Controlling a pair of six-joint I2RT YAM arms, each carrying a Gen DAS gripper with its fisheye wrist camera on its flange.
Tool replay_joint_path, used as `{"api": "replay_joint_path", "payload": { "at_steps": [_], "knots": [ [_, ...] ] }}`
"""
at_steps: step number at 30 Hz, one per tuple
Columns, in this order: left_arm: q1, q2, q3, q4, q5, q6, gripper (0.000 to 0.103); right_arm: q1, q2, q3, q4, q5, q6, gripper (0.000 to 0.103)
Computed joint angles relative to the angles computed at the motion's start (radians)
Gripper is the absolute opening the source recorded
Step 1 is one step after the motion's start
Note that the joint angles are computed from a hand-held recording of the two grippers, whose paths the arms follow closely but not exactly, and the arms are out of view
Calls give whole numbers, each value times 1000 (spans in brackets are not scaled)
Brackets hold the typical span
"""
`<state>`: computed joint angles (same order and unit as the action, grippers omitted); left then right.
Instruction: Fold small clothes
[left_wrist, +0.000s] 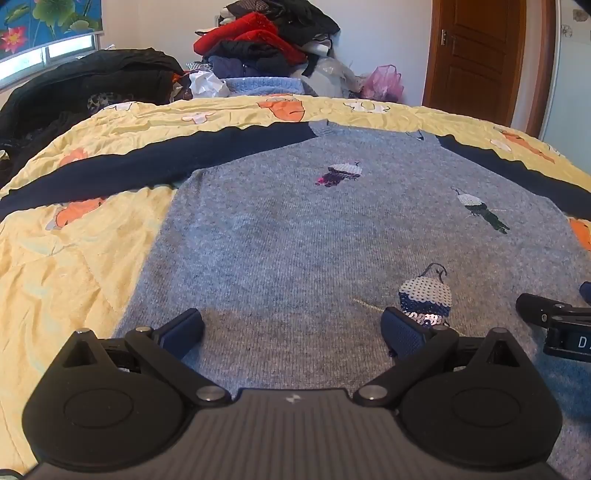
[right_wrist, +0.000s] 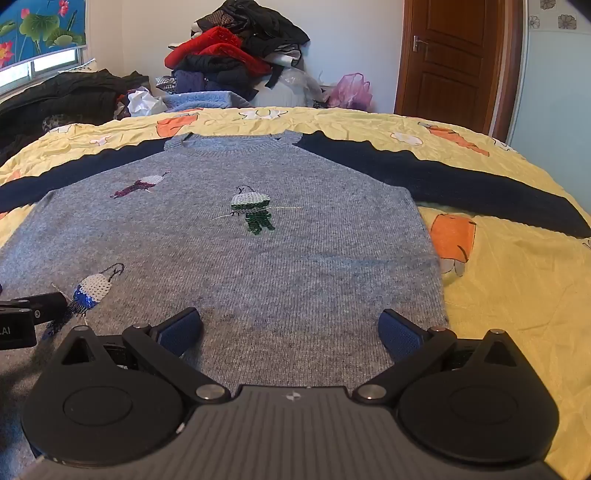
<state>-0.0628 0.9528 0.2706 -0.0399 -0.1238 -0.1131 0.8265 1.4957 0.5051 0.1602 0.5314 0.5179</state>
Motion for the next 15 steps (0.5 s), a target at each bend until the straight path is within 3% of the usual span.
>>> {"api": "replay_joint_path", "payload": {
  "at_steps": [15],
  "knots": [
    [8, 22, 23, -30, 10, 16, 103, 0, -1, -2, 1, 1, 0, 103]
  ]
}}
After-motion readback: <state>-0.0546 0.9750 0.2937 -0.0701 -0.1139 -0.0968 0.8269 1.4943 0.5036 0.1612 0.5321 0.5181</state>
